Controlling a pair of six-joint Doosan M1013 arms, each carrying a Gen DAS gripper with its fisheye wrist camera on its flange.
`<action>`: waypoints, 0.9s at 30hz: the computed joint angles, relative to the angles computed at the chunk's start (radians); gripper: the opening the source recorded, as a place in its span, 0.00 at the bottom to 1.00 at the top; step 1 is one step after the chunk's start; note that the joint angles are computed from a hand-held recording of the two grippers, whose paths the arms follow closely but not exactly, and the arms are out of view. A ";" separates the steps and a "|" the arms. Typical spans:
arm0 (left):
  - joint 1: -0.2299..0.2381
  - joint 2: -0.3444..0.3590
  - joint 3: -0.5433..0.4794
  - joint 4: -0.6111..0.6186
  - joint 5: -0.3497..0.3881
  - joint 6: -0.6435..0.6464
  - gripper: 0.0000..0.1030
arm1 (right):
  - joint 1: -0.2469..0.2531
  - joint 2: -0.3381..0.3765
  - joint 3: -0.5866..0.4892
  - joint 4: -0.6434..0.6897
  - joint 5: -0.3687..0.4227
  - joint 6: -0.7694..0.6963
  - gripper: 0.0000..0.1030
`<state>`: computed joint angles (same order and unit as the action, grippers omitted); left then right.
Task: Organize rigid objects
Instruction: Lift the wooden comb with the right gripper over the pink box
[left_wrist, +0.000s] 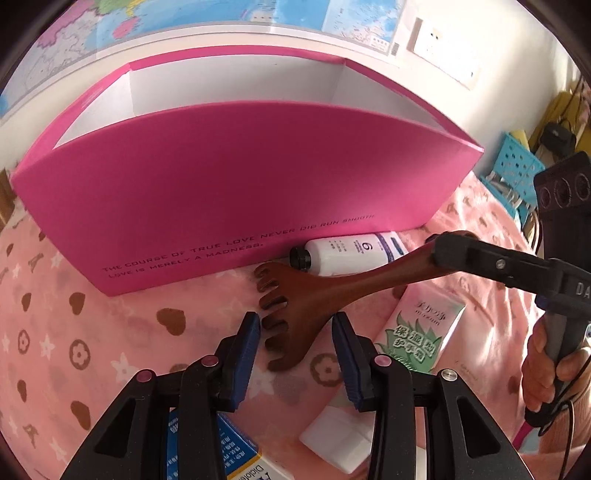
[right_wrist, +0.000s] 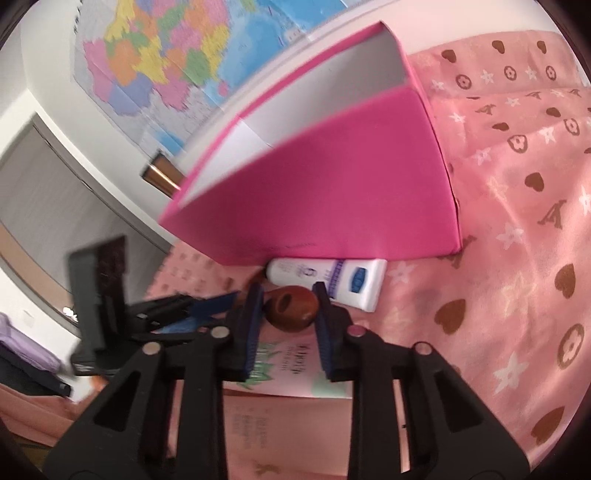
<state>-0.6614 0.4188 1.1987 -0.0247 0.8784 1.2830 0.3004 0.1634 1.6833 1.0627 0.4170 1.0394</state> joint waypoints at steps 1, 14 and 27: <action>0.000 -0.004 0.005 -0.001 -0.009 -0.003 0.40 | -0.002 -0.003 0.001 0.035 0.009 -0.031 0.23; -0.011 -0.070 0.027 0.021 -0.115 -0.022 0.35 | 0.000 -0.058 0.013 0.358 0.057 -0.339 0.21; 0.021 -0.094 0.063 -0.282 -0.146 0.240 0.38 | 0.003 -0.076 -0.005 0.343 -0.003 -0.326 0.20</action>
